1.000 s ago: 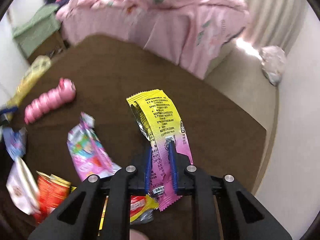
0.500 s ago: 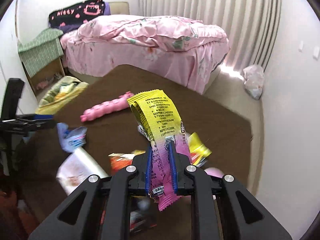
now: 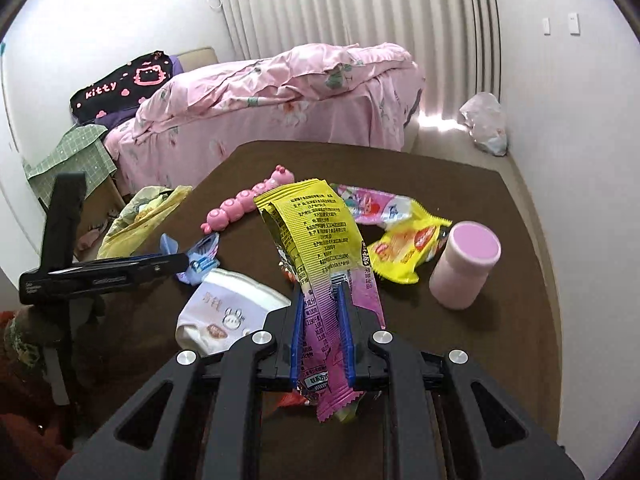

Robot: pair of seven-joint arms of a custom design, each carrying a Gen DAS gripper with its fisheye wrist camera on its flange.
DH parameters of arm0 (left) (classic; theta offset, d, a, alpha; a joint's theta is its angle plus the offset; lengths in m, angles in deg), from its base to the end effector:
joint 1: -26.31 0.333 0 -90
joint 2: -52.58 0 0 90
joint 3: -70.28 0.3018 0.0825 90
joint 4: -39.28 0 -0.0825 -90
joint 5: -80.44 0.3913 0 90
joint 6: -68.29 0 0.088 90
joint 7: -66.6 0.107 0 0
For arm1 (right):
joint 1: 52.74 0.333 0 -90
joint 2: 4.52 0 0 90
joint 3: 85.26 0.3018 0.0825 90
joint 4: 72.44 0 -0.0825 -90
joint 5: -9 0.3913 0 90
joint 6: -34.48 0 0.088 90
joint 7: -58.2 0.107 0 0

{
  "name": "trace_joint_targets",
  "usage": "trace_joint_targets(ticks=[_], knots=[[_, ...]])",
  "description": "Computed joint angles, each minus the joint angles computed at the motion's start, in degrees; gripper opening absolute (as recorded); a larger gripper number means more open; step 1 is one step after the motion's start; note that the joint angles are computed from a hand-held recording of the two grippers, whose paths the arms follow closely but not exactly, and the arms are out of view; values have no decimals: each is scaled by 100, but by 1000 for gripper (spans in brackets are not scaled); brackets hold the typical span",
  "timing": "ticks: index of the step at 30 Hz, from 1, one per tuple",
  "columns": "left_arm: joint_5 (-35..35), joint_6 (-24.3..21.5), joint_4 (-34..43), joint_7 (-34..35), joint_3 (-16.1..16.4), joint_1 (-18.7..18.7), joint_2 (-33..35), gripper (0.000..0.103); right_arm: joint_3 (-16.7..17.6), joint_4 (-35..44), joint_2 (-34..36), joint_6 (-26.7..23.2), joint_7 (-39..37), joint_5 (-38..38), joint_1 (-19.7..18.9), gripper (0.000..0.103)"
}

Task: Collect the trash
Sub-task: 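Carry the blue milk box and yellow-pink wrapper in both grippers to the yellow bag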

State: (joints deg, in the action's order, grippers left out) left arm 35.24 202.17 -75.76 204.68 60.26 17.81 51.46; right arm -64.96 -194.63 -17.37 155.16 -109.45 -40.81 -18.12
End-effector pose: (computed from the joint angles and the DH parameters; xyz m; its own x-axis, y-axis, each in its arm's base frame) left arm 0.5547 -0.1984 0.4867 -0.6883 -0.6530 0.3159 -0.6832 0.4373 -0.5848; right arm 0.3231 0.4146 0.5172 -0.3483 -0.9257 -0.1473 -0.5699 0.3339 -0.7508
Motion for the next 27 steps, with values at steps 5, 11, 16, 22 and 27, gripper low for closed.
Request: trace_joint_targets(ticks=[5, 11, 16, 22, 27], knots=[[-377, 110, -179, 302, 70, 25, -226, 44, 59, 99, 82, -121, 135, -92, 59, 16], [-923, 467, -432, 870, 201, -29, -670, 43, 97, 408, 252, -327, 66, -279, 160, 16], [-1305, 463, -498, 1245, 399, -63, -911, 43, 91, 870, 554, -484, -126, -558, 278, 16], [-1689, 467, -280, 1323, 616, 108, -895, 43, -63, 1684, 1153, -565, -648, -816, 477, 16], [-1907, 458, -116, 1459, 724, 310, -785, 43, -283, 2409, 1650, -689, -1100, -943, 731, 16]])
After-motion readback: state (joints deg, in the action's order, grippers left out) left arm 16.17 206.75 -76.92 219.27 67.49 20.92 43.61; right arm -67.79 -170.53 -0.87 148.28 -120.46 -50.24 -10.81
